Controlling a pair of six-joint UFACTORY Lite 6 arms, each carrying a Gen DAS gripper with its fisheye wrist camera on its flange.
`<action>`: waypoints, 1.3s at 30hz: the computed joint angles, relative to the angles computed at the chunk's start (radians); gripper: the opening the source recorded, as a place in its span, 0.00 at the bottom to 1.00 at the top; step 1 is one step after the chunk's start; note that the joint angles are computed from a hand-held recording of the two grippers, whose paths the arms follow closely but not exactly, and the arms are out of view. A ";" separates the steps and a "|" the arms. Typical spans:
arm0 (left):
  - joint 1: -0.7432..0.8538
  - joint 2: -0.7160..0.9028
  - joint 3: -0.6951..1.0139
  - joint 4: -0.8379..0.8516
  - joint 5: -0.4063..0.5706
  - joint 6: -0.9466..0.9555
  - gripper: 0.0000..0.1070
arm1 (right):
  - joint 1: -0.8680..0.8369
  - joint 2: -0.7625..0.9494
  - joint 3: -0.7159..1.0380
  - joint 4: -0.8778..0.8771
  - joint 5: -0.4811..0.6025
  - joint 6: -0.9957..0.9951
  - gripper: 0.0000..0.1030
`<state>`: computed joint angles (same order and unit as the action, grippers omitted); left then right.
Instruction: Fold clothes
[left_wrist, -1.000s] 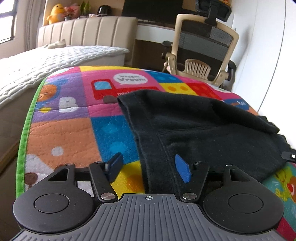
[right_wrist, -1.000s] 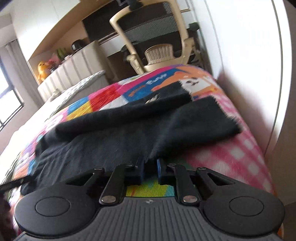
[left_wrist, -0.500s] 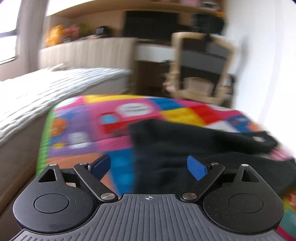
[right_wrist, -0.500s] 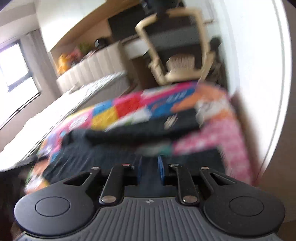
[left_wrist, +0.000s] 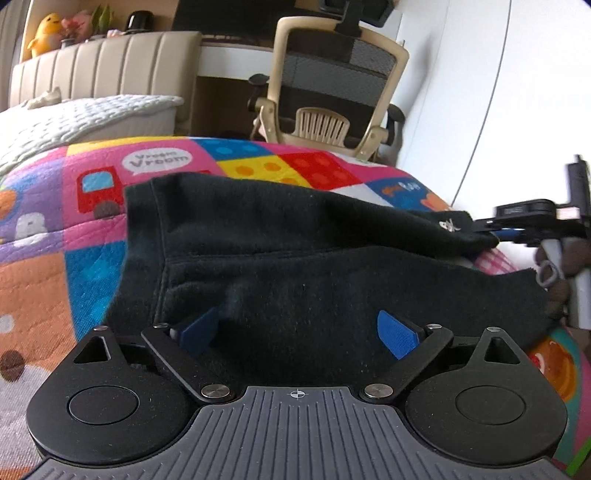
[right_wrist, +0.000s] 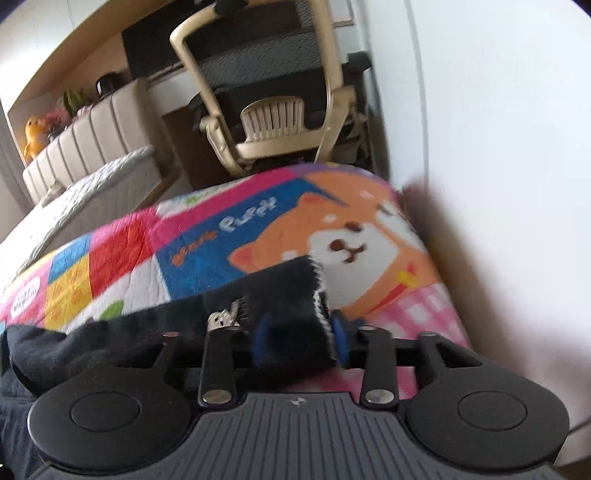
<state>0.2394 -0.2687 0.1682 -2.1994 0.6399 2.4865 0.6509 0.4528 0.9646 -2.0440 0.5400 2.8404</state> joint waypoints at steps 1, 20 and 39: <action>-0.005 0.002 0.001 -0.009 -0.004 0.007 0.91 | 0.014 -0.013 -0.017 0.005 0.024 -0.003 0.10; -0.037 0.021 0.012 -0.065 -0.017 0.035 0.94 | 0.012 -0.177 -0.243 -0.147 0.048 0.257 0.42; -0.012 0.056 0.031 -0.036 0.010 0.015 0.96 | 0.065 -0.338 -0.419 -0.068 0.136 0.230 0.42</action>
